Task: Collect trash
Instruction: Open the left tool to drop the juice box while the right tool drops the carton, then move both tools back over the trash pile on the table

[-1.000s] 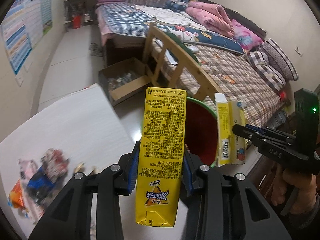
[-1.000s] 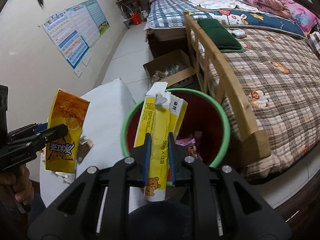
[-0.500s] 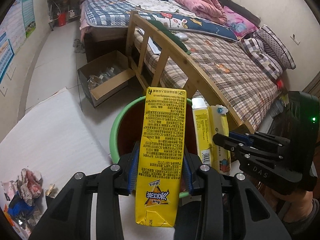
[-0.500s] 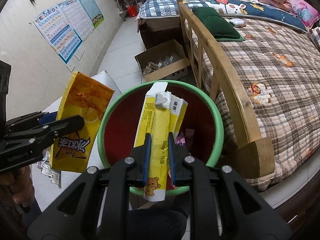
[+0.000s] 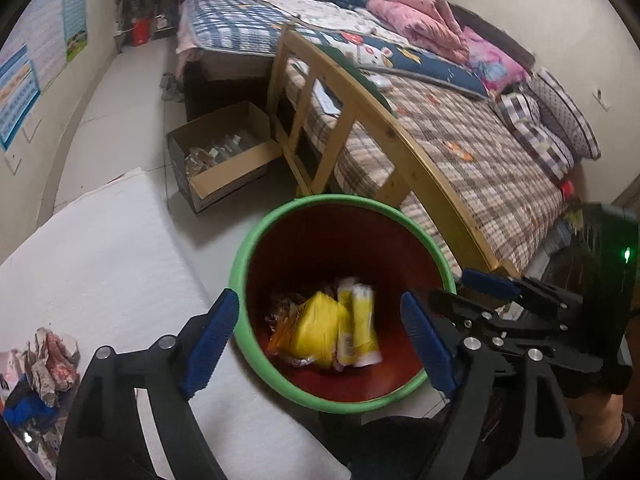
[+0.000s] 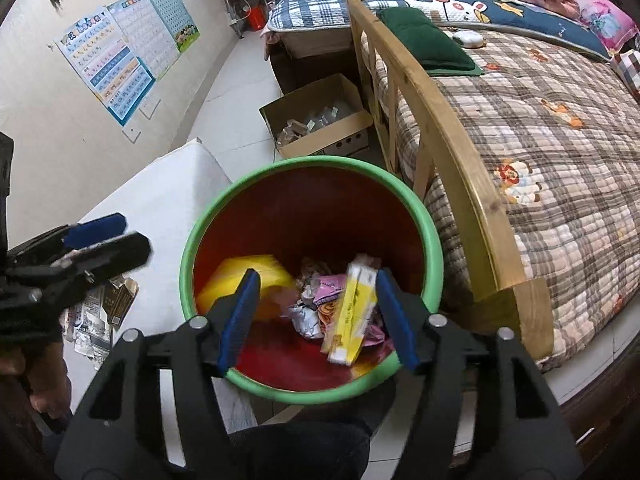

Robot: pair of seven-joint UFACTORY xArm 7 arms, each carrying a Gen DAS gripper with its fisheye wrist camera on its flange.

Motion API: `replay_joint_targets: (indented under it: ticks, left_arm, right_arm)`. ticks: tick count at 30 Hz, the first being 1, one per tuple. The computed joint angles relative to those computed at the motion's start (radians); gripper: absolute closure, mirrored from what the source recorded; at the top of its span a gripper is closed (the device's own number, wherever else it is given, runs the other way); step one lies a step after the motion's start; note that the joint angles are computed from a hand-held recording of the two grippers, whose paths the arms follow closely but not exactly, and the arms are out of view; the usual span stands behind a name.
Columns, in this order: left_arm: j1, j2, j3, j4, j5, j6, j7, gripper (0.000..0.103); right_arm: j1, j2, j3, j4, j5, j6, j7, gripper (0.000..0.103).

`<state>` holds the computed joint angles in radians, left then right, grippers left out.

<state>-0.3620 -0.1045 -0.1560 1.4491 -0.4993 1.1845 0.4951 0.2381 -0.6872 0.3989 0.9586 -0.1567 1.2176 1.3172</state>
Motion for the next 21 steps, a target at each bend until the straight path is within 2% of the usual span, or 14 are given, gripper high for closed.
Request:
replay_joint_targets:
  ticks: [2,6,8,11,21]
  left_arm:
    - [0.01,-0.004,0.011,0.0,-0.013,-0.004,-0.012,0.018]
    - [0.036,-0.025,0.033,-0.002,-0.021,-0.009,-0.014,0.013]
    - [0.049,-0.051,0.045,-0.015,-0.017,-0.02,0.0,0.009]
    - [0.065,-0.083,0.066,-0.03,-0.019,-0.017,0.026,0.008]
    - [0.177,-0.185,0.195,-0.066,-0.033,0.08,0.113,0.008]
  right_arm:
    - [-0.005,0.006,0.009,0.014,-0.008,0.014,0.006,0.024]
    - [-0.01,0.035,0.029,0.062,-0.026,0.049,0.017,0.012]
    - [-0.011,0.051,0.037,0.087,-0.037,0.062,0.023,0.009]
    - [-0.012,0.088,0.059,0.139,-0.058,0.084,0.037,0.006]
    - [0.05,0.338,0.161,0.391,-0.186,0.136,0.11,0.005]
